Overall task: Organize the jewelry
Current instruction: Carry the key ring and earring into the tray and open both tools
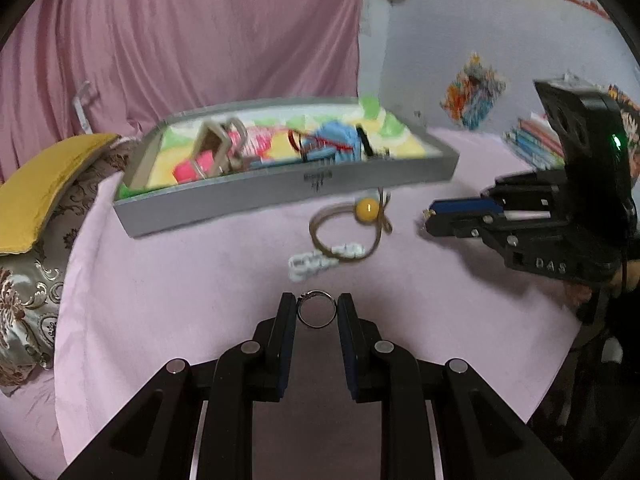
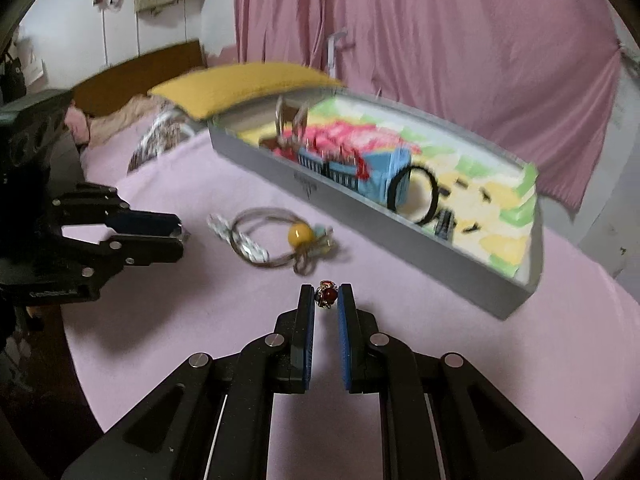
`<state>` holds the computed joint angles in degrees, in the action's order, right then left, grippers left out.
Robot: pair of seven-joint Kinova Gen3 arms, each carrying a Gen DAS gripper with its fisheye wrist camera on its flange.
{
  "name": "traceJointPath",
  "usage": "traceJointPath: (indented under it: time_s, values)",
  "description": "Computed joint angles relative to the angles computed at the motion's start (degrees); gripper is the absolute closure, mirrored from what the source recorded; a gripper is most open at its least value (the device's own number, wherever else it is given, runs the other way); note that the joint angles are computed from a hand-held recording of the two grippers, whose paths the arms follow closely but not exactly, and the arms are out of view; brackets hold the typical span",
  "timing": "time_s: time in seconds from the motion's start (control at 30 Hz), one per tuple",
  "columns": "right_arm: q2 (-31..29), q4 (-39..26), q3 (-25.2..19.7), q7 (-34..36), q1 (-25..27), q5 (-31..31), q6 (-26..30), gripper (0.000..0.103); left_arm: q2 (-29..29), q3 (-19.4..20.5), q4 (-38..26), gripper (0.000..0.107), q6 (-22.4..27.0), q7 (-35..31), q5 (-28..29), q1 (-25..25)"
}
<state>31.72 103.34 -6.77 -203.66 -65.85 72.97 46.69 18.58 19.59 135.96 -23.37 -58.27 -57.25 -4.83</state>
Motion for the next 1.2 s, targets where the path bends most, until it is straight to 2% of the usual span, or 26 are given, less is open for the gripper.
traceJointPath:
  time_s: [0.07,0.17,0.27,0.33,0.47,0.6,0.77,0.97,1.1,1.2]
  values:
    - [0.5,0.3,-1.0,-3.7,-1.1,3.3,4.0,0.093,-0.5,-1.7,1.2,0.088,-3.8,-2.8,3.8,0.7]
    - [0.5,1.3,0.5,-10.7,-4.2,8.6,9.0,0.093,-0.8,-5.1,2.9,0.088,-10.6,-7.1,10.8,3.1]
    - [1.1,2.1,1.3,-17.7,-6.2,13.6,14.4,0.093,-0.4,-6.1,4.2,0.088,-17.6,-11.6,17.8,4.3]
    - [2.1,2.6,1.0,-21.9,-6.4,16.6,17.9,0.093,0.7,-8.9,4.6,0.088,-22.2,-14.9,22.4,7.9]
    - [4.3,1.5,0.5,-23.7,-6.3,18.7,25.2,0.093,4.5,-9.4,4.5,0.088,-31.1,-22.4,31.3,11.7]
    - [5.2,0.7,-0.9,-23.4,-4.3,19.7,28.2,0.093,6.3,-9.2,2.9,0.088,-34.4,-23.1,34.5,13.1]
    - [5.9,-0.4,-1.5,-22.6,-2.2,19.5,28.2,0.093,7.7,-9.1,-0.1,0.088,-33.5,-23.0,37.0,14.8]
    - [5.7,-1.5,-1.7,-21.8,0.3,17.1,24.4,0.093,8.1,-8.9,-3.4,0.088,-27.0,-21.8,37.8,15.6]
    - [5.0,-1.5,-1.8,-21.3,2.3,14.8,20.2,0.093,7.9,-7.3,-6.2,0.088,-20.1,-17.2,34.4,13.2]
    - [4.3,-0.9,-1.3,-22.1,3.4,14.2,17.6,0.093,8.4,-5.2,-8.5,0.088,-15.7,-12.3,29.6,10.2]
